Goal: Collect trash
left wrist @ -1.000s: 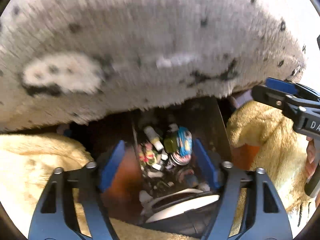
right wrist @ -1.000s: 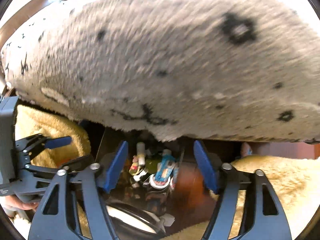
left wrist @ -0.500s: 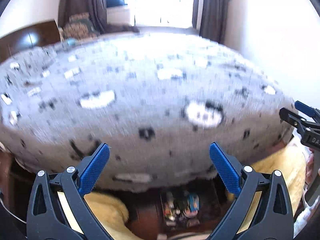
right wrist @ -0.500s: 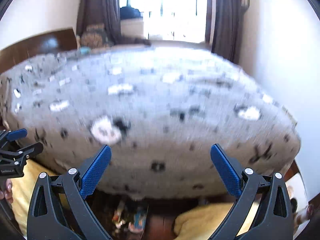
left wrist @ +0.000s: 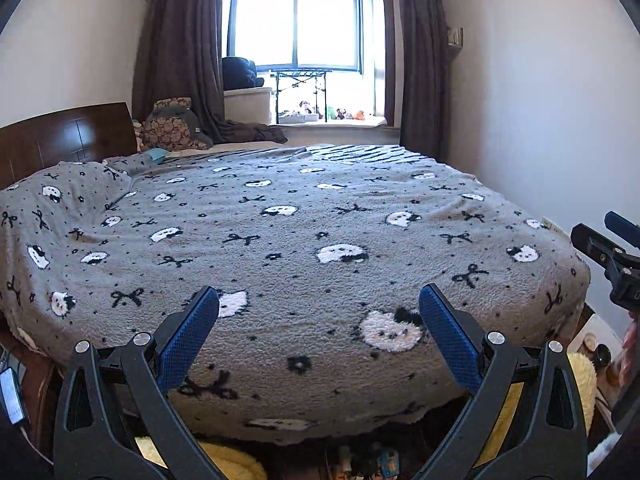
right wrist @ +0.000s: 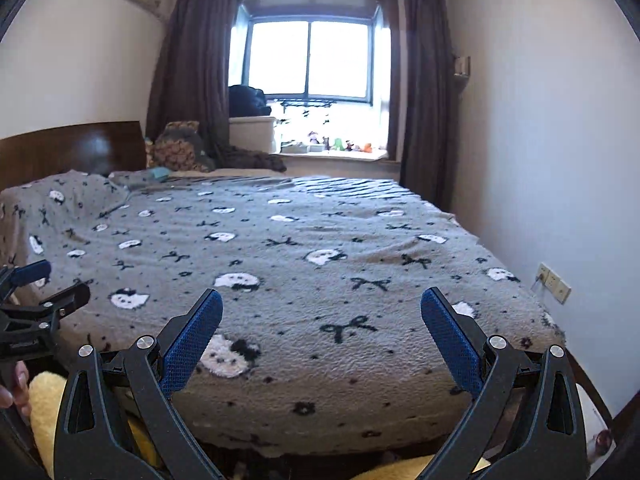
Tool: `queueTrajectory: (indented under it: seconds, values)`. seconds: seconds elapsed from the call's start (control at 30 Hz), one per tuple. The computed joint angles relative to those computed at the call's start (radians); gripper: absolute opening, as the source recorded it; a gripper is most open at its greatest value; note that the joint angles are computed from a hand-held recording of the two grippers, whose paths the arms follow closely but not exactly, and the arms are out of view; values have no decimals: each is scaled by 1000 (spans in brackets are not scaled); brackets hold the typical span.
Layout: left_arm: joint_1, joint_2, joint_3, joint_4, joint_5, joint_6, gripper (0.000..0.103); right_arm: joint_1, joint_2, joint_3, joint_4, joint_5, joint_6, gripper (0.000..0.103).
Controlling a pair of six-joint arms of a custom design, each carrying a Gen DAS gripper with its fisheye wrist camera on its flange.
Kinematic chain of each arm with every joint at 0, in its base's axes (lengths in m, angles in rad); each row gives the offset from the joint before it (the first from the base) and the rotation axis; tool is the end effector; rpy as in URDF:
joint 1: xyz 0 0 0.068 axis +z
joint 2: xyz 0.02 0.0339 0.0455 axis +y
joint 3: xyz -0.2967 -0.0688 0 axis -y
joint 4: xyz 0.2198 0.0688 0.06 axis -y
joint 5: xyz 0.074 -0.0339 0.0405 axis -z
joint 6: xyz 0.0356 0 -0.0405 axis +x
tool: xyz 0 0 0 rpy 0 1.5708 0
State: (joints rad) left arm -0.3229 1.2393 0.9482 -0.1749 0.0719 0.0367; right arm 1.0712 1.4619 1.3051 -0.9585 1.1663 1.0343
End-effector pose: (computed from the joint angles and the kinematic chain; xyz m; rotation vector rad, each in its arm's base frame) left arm 0.2354 -0.0815 0.3392 0.4102 2.0033 -0.2525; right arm 0.1499 0.2063 0.3543 0.2577 1.9223 -0.2402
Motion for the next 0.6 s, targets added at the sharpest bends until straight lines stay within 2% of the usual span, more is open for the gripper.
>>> queueTrajectory:
  seconds: [0.1, 0.37, 0.6]
  values:
    - [2, 0, -14, -2, 15, -15, 95, 10, 26, 29, -85, 14, 65, 100]
    - [6, -4, -30, -2, 5, -11, 95, 5, 24, 6, -75, -6, 84, 99]
    - [5, -1, -38, 0, -4, -20, 95, 11, 43, 15, -128, -2, 143, 100]
